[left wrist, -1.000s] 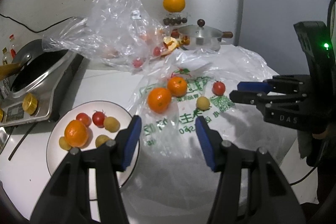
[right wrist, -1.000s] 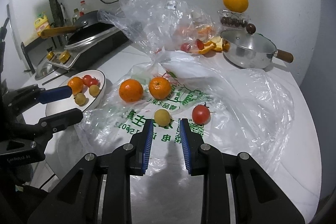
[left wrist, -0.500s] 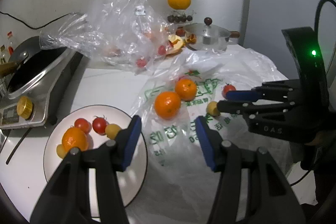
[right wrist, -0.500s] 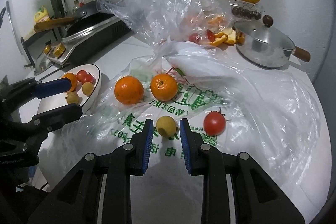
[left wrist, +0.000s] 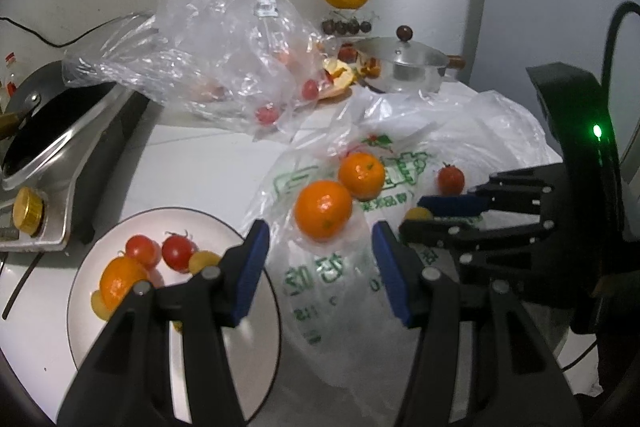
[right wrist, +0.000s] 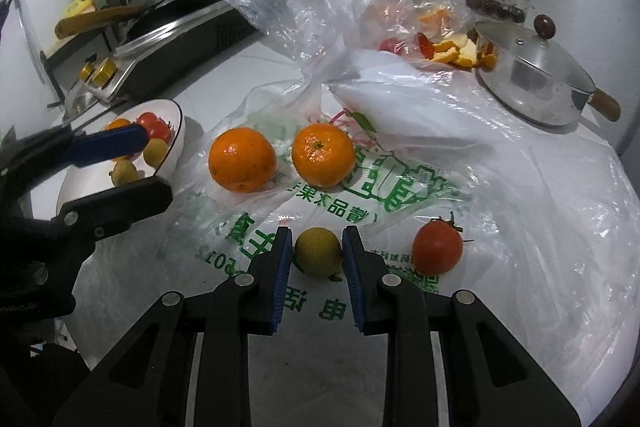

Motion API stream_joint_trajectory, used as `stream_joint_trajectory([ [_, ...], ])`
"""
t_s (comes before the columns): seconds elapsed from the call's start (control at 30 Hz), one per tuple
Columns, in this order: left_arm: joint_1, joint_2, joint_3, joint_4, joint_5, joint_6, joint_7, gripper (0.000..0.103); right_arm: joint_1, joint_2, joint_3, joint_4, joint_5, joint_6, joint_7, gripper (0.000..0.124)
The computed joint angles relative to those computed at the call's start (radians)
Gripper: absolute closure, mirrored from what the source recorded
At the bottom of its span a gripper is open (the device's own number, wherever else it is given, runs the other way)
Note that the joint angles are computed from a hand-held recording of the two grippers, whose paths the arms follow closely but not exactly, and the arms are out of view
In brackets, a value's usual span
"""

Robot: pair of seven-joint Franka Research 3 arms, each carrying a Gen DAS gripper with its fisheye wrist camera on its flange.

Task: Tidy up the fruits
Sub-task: 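Grasp a small yellow fruit with the right tool while the left tool grasps a mandarin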

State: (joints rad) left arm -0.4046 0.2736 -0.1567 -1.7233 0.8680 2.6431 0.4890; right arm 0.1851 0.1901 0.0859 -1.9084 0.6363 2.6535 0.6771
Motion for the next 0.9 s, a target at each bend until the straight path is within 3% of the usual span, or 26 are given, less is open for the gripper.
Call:
stream_joint_trajectory([
  [0.4,-0.007,0.102,0.000,0.125,-0.111,-0.013,0.112,0.048,-0.023,-0.030,0.004,-0.018,0.127,-0.007,-0.143,0.097],
  [0.9,-0.048,0.194,0.043,0.264,-0.155,-0.118,0.137,0.048,-0.047,-0.018,-0.005,0.003,0.224,-0.051,-0.224,0.097],
])
